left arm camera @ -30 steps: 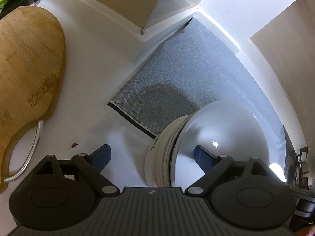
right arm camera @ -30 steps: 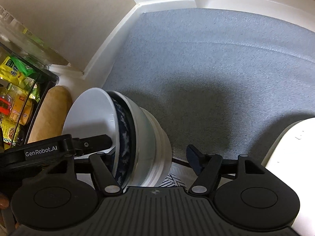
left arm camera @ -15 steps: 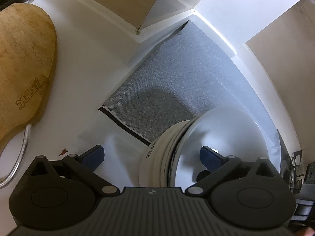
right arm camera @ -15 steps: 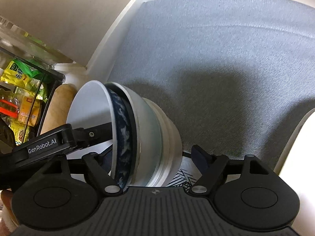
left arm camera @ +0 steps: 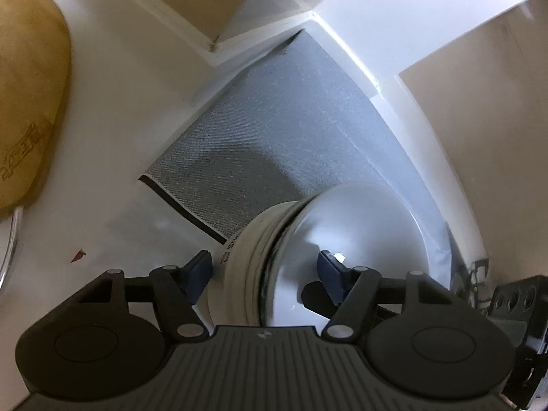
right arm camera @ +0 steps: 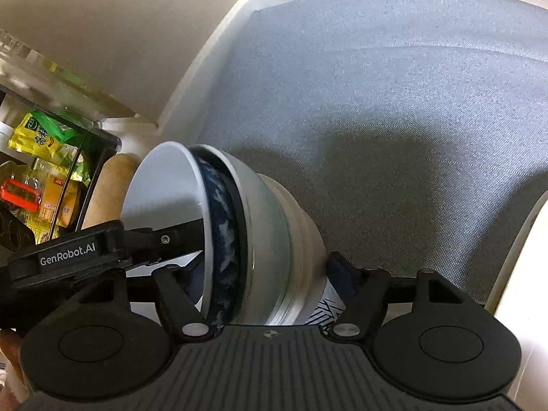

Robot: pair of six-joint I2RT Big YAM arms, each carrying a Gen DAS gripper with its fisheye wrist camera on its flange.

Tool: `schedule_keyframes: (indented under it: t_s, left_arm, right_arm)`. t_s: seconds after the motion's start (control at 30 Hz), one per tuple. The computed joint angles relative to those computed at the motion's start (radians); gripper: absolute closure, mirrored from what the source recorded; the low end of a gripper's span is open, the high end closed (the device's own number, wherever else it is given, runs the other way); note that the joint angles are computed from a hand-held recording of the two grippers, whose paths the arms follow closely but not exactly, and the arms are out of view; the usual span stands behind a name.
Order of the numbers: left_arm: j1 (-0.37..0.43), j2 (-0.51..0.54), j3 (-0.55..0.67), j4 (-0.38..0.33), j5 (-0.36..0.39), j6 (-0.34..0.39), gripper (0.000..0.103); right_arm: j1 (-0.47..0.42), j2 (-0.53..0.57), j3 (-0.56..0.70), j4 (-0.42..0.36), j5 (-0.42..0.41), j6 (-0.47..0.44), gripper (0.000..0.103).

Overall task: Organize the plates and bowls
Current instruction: 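Lift the nested bowls with both tools and carry them over the plate stack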

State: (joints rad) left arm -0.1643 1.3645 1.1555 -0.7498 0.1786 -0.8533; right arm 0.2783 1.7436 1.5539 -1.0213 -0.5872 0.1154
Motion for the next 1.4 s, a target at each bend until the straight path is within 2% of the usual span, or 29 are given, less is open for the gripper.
schedule_keyframes:
  t_s: [0.17,0.47,0.77,1.23,1.3,1.4]
  left_arm:
    - [-0.003,-0.005,-0.03,0.038,-0.007,0.012,0.036]
    - [-0.013,0.012,-0.023,0.052,0.001,0.024,0.036]
    - [-0.012,0.039,0.011,0.069,0.031,0.037,0.036]
    - [-0.05,0.073,0.097,0.051,0.024,0.058,0.035]
    - [-0.055,0.084,0.101,0.047,0.014,0.066,0.036]
    - [-0.041,0.106,0.108,0.023,0.038,0.071,0.036]
  right_arm:
    - [-0.005,-0.01,-0.009,0.001,0.002,0.036,0.032]
    - [-0.006,-0.023,-0.008,-0.015,0.03,0.049,0.032]
    - [-0.006,-0.047,-0.008,0.01,0.07,0.073,0.033]
    - [-0.032,-0.121,-0.04,0.048,0.103,0.085,0.034]
    - [-0.034,-0.117,-0.041,0.048,0.106,0.089,0.035]
    - [-0.031,-0.095,-0.041,0.037,0.117,0.105,0.035]
